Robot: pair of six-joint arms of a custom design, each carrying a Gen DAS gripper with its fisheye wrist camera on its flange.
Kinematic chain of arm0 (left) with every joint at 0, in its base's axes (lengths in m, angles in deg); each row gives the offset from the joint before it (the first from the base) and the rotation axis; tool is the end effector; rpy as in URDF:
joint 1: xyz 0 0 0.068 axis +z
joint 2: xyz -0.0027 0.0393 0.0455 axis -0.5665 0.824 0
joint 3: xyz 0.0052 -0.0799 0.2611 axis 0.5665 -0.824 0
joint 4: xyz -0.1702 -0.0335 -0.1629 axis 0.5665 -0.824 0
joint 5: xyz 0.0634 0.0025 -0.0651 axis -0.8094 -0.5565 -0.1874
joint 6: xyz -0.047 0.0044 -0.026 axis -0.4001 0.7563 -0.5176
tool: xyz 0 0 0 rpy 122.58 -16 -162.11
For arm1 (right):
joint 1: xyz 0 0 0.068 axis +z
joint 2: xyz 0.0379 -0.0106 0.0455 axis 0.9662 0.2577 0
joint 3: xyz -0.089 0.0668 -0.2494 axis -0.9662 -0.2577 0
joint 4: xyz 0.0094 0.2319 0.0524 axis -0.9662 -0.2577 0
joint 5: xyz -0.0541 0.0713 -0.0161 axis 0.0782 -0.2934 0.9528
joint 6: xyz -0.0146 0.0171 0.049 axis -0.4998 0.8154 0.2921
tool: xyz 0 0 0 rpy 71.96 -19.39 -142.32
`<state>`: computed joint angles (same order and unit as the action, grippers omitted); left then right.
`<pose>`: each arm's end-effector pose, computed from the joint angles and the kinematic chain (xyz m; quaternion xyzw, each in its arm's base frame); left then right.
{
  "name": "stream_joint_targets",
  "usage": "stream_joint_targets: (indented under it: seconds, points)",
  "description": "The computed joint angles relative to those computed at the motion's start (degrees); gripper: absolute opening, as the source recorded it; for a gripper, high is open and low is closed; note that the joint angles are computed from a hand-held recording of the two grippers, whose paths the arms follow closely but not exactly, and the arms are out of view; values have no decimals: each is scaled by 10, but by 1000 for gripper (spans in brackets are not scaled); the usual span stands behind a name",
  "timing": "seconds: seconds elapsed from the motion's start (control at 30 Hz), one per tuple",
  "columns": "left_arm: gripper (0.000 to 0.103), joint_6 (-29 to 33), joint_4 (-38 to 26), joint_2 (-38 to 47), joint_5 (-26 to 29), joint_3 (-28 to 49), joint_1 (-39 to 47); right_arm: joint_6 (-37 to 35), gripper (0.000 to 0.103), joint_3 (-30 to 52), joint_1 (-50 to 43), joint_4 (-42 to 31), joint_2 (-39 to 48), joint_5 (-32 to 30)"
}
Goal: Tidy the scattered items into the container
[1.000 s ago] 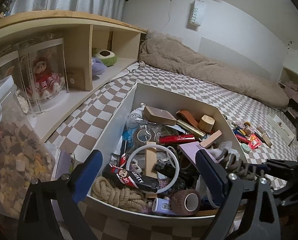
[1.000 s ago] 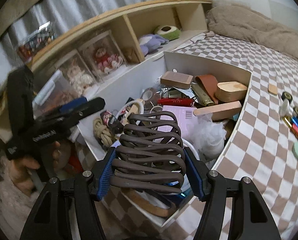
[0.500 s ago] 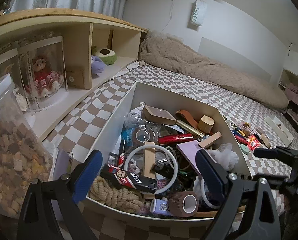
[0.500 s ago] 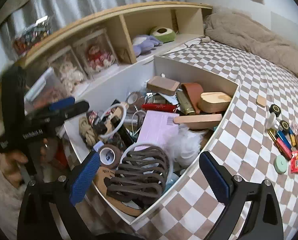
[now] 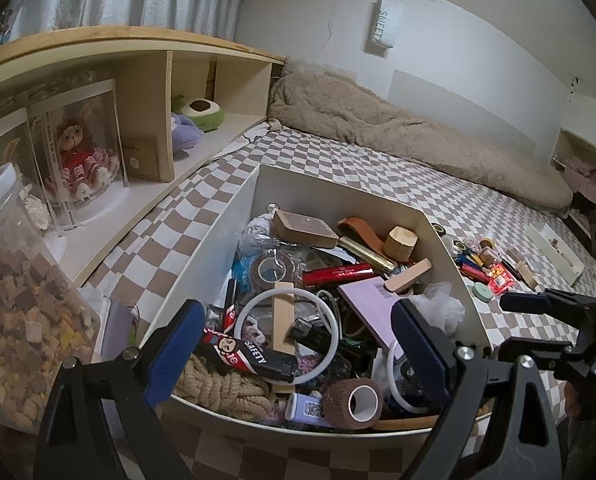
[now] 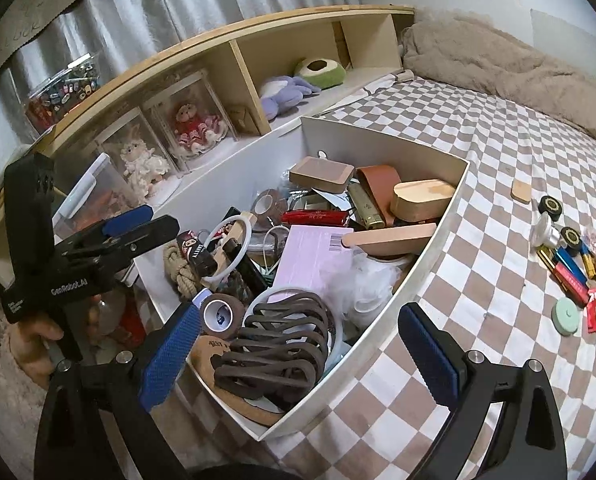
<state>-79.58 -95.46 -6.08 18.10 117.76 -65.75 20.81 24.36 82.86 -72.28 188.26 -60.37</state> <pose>0.2168 -0.1046 0.2488 -0.2437 0.8585 0.0474 0.4487 0.3904 0.0787 0.2634 -0.4474 0.8014 0.3165 0.2398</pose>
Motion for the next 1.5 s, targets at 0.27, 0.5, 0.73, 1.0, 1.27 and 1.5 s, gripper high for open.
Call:
stream_joint_targets:
  seconds: [0.27, 0.5, 0.73, 1.0, 1.27, 1.5]
  points:
    - [103, -1, -17, 7, -16, 17, -21, -1, 99, 13, -9, -14, 0, -11]
    - [103, -29, -60, 29, -39, 53, -43, -1, 99, 21, -16, -20, 0, -17]
    - [103, -47, -86, 46, -52, 84, -58, 5, 99, 36, -35, -25, 4, -21]
    - [103, -54, -109, 79, -66, 137, -78, 0, 99, 74, -69, -49, 16, -39]
    - [103, -40, -115, 118, -75, 196, -100, -8, 99, 105, -109, -68, 23, -48]
    - [103, -29, -132, 158, -88, 262, -125, -16, 99, 163, -154, -102, 45, -58]
